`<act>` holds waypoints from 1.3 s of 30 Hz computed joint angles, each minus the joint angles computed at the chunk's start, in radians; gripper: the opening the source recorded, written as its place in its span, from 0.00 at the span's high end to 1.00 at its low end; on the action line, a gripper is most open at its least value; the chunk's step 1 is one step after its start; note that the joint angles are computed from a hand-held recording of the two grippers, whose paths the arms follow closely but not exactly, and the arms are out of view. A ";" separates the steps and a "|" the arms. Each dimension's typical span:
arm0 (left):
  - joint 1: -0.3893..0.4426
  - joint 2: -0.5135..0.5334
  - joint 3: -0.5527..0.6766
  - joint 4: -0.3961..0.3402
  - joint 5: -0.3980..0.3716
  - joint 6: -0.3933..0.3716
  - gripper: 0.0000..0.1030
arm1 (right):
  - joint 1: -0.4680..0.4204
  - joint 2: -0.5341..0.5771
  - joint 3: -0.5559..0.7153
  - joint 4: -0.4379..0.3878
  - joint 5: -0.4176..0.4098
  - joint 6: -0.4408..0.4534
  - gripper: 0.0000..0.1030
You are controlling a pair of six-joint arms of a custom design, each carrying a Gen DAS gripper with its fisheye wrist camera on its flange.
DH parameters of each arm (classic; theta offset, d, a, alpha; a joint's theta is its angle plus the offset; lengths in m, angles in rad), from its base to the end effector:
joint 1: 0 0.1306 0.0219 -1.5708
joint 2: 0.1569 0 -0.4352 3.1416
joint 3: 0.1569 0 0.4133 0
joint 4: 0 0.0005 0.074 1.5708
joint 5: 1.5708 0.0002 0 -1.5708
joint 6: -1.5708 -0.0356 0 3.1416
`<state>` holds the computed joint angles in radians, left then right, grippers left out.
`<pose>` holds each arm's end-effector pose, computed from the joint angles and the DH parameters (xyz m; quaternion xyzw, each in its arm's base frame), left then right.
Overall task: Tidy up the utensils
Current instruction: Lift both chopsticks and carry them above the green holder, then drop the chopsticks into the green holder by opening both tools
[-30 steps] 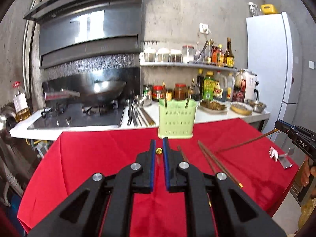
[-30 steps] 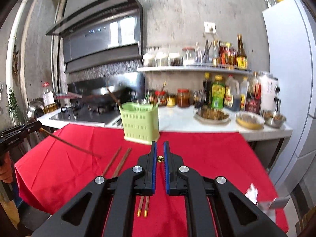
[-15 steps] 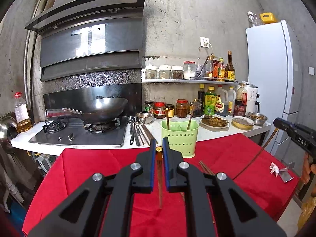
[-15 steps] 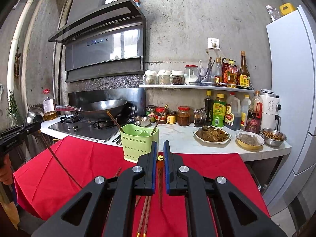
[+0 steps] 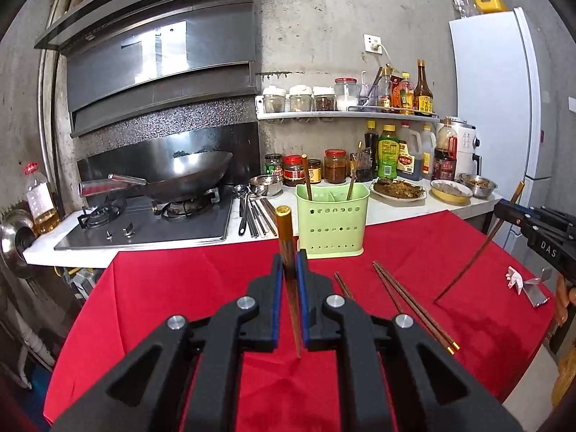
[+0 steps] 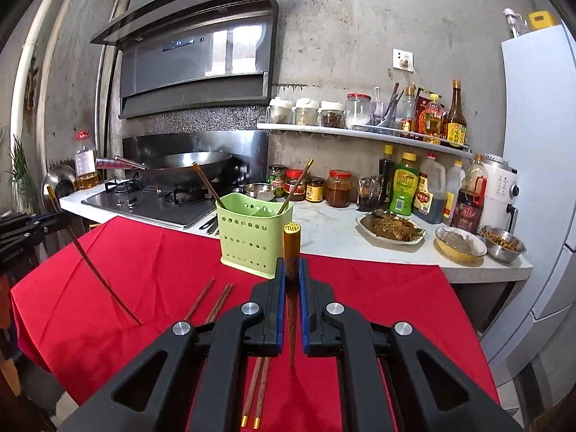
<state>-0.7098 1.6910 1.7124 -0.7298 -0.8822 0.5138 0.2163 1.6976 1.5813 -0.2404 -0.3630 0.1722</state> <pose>0.4935 -0.3884 0.4950 -0.0972 0.8350 0.1004 0.5322 0.6368 0.1524 0.4628 -0.2570 0.7728 0.1606 0.5577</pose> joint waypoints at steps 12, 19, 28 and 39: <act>0.037 0.027 0.051 0.195 0.039 -0.183 0.93 | 0.007 0.058 0.114 -0.058 0.002 -0.004 0.93; 0.086 0.116 0.212 0.284 0.117 -0.315 0.93 | 0.029 0.161 0.316 -0.084 -0.020 -0.061 0.93; 0.146 0.252 0.472 0.301 0.169 -0.420 0.93 | 0.066 0.326 0.667 -0.120 -0.027 -0.119 0.93; 0.235 0.418 0.691 0.082 0.284 -0.309 0.93 | 0.090 0.613 1.126 -0.411 -0.018 -0.098 0.93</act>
<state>-0.4744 2.1092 2.4034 -0.6481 -0.5979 0.2053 0.3058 2.3108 2.7076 -0.6511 -0.3806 0.0744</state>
